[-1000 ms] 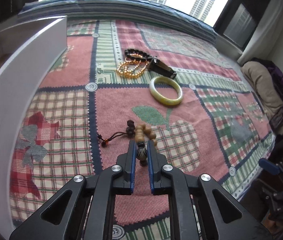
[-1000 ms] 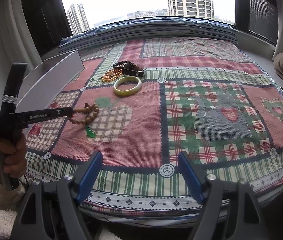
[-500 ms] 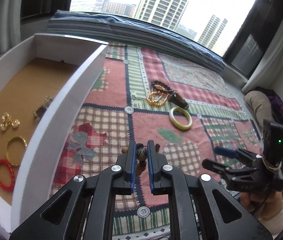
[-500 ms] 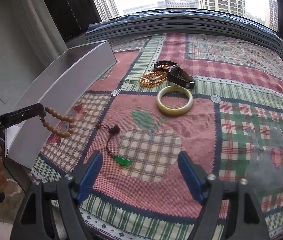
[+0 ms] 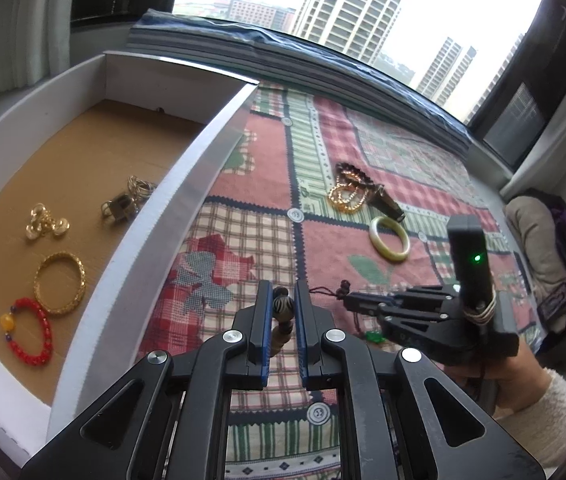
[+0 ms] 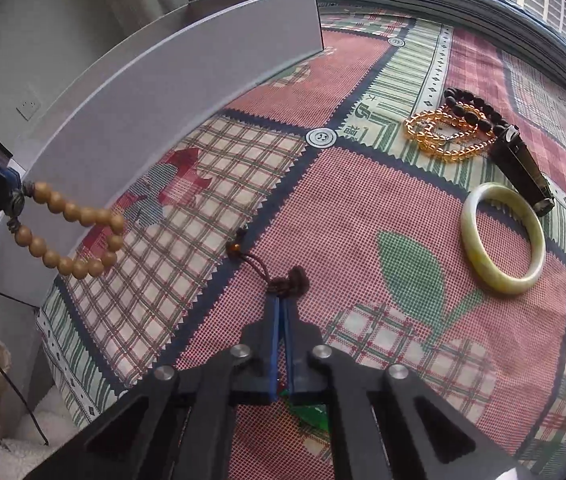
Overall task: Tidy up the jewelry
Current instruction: 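Grasp the green jade pendant's cord with the right tool while the left tool holds the bracelet, then carry the bead bracelet and jade pendant with both tools into the box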
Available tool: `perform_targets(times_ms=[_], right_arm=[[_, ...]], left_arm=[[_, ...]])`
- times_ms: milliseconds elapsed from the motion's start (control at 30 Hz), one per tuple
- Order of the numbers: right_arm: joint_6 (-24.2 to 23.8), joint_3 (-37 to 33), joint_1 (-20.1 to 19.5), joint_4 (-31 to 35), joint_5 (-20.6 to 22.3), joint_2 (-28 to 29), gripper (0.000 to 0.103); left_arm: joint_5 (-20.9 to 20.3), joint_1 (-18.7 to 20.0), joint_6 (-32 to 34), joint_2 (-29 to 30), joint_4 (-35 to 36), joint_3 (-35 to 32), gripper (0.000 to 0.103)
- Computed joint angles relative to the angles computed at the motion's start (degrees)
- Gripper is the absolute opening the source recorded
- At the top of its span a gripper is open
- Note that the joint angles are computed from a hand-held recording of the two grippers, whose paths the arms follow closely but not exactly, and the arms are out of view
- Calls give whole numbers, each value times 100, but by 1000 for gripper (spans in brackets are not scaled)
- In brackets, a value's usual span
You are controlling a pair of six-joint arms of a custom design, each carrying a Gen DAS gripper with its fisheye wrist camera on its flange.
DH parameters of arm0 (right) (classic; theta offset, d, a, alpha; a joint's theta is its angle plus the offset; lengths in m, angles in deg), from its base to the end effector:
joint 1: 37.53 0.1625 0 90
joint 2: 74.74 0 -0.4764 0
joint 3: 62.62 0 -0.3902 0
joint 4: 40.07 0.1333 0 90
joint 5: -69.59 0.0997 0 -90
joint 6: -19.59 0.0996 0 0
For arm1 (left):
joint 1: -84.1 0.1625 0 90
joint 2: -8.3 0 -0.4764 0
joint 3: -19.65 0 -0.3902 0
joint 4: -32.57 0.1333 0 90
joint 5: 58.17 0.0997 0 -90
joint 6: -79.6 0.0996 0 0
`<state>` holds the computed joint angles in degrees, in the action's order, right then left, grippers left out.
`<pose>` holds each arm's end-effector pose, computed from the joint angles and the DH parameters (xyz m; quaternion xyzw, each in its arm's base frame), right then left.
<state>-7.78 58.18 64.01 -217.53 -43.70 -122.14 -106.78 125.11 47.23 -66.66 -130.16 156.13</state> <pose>0.2026 -0.5229 0.0747 0.3005 -0.9248 0.0911 0.2149 -0.1878 -0.4272 0.2257 0.1004 0.9262 -0.2985 0.2072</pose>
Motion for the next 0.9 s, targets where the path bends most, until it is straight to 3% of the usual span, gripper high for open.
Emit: perform_targets(times_ms=[233,500,600,733,900], right_arm=[[540,133,76,445,872,-850,2],[632,-239,639,886,1109,-1201,2],[582,-470,941,974,1142,-1160,2],[547,-829,1306,1140,1357,-981,2],[517,-1424,1688,1452,1572,-425,2]], left_arm=[[-24,-75,-91,-196,176,-30,8],[-217,-171,-110,-868,863,-318,8],[39,-285,-163,-1265,1428,-504,8],[685,-465,-365,-1734,2237,-695,8],[1335,-316,-704,-2132,2998,-819,9]])
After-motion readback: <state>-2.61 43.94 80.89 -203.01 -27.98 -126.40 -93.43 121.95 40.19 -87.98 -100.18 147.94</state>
